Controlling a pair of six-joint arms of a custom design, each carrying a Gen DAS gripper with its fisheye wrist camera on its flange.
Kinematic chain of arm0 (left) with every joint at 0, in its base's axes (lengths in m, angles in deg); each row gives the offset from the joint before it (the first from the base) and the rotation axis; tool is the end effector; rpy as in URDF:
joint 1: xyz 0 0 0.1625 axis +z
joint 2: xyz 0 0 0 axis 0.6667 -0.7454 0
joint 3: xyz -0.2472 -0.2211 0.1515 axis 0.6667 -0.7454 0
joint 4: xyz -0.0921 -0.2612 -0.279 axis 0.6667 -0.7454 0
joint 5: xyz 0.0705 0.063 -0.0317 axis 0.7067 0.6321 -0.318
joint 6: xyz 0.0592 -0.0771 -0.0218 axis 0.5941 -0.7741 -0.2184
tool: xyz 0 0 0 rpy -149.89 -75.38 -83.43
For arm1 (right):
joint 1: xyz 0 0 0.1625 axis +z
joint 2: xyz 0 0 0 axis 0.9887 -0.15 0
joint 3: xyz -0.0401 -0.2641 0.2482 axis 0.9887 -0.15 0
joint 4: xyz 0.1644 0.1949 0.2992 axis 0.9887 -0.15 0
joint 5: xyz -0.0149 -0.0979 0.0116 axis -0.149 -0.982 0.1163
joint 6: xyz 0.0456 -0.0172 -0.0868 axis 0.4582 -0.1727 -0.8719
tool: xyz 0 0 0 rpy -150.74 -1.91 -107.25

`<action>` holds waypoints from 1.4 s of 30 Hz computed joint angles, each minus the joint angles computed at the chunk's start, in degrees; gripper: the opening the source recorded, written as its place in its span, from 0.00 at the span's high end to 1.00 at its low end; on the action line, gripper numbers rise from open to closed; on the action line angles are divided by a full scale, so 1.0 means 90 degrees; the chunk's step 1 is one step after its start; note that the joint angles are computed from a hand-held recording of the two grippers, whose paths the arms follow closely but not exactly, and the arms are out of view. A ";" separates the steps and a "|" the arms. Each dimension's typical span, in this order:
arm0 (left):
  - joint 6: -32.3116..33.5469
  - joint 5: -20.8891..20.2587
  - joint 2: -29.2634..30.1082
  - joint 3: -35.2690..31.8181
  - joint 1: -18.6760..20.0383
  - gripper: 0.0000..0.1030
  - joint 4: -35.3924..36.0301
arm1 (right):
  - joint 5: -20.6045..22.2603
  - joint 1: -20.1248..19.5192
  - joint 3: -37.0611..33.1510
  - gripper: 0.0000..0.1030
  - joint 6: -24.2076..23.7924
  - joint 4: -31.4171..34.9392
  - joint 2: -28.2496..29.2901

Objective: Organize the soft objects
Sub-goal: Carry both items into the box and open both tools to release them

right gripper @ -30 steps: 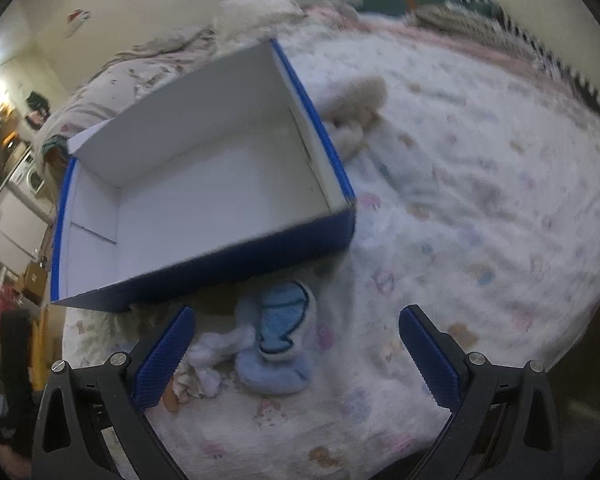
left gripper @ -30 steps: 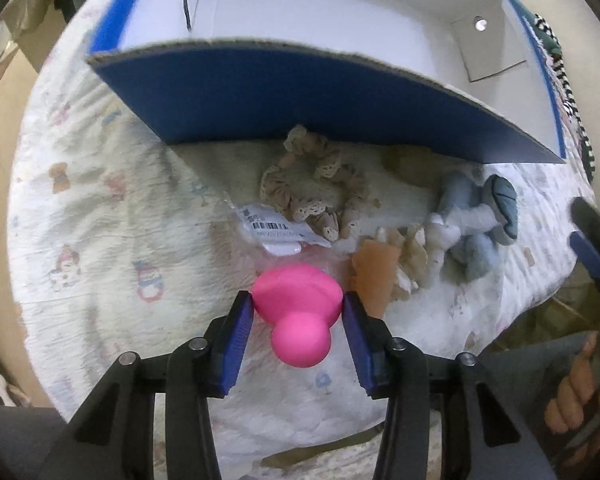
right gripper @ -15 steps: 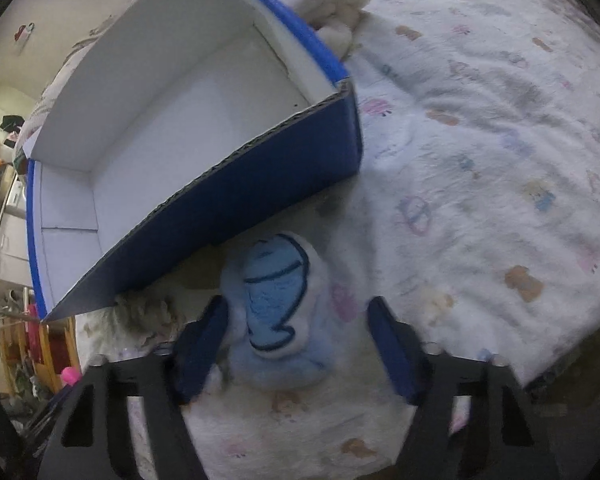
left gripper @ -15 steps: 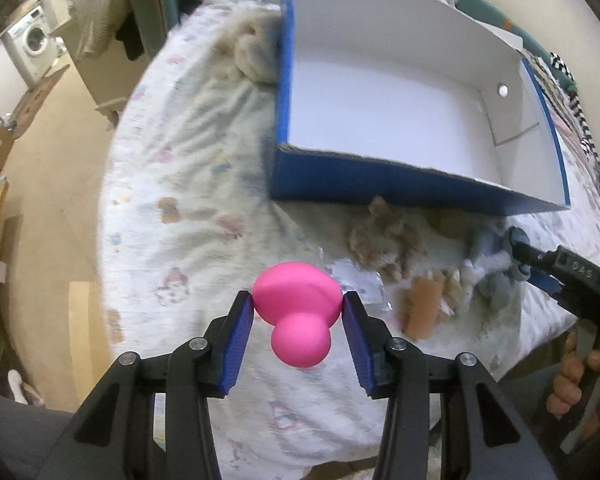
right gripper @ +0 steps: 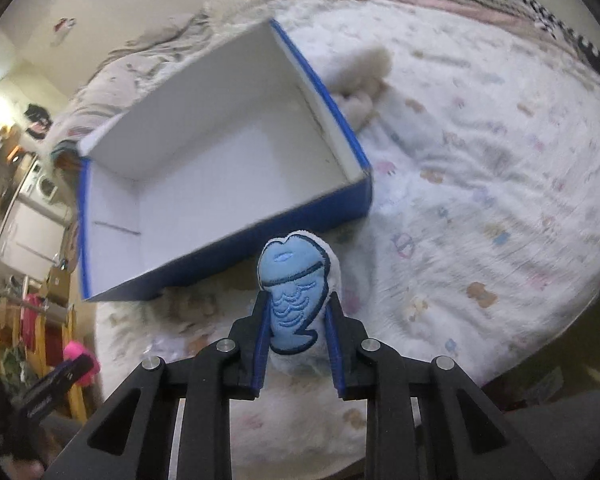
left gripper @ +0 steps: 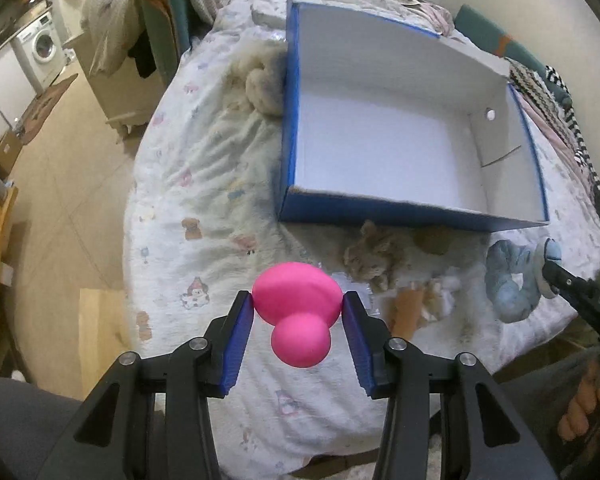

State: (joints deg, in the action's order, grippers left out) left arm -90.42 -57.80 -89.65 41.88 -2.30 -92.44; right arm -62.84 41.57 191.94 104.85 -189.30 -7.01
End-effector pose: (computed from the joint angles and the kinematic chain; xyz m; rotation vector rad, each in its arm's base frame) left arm -0.0921 -0.3409 0.3861 -0.0916 2.3545 -0.5900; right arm 0.3581 -0.4106 0.0630 0.1118 -2.6406 0.6157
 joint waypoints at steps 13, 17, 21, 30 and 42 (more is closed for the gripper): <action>0.0501 0.0256 0.0805 -0.0987 -0.0052 0.59 -0.0084 | 0.0664 0.0312 -0.0379 0.73 -0.0815 -0.0074 -0.0324; 0.0694 0.0248 0.1047 -0.1052 0.0177 0.59 -0.0340 | 0.0854 0.0236 -0.0686 0.73 -0.0965 -0.0037 -0.0189; 0.0904 0.0237 0.1299 -0.1155 0.0402 0.59 -0.0669 | 0.0918 0.0179 -0.1028 0.73 -0.1204 0.0001 0.0051; 0.1801 0.0226 0.2211 -0.1440 0.0978 0.59 -0.1752 | 0.1046 -0.0123 -0.1939 0.73 -0.1397 0.0235 0.0803; 0.2579 0.0326 0.3175 -0.1748 0.1615 0.59 -0.2484 | 0.0964 -0.0409 -0.2790 0.73 -0.1541 0.0784 0.1591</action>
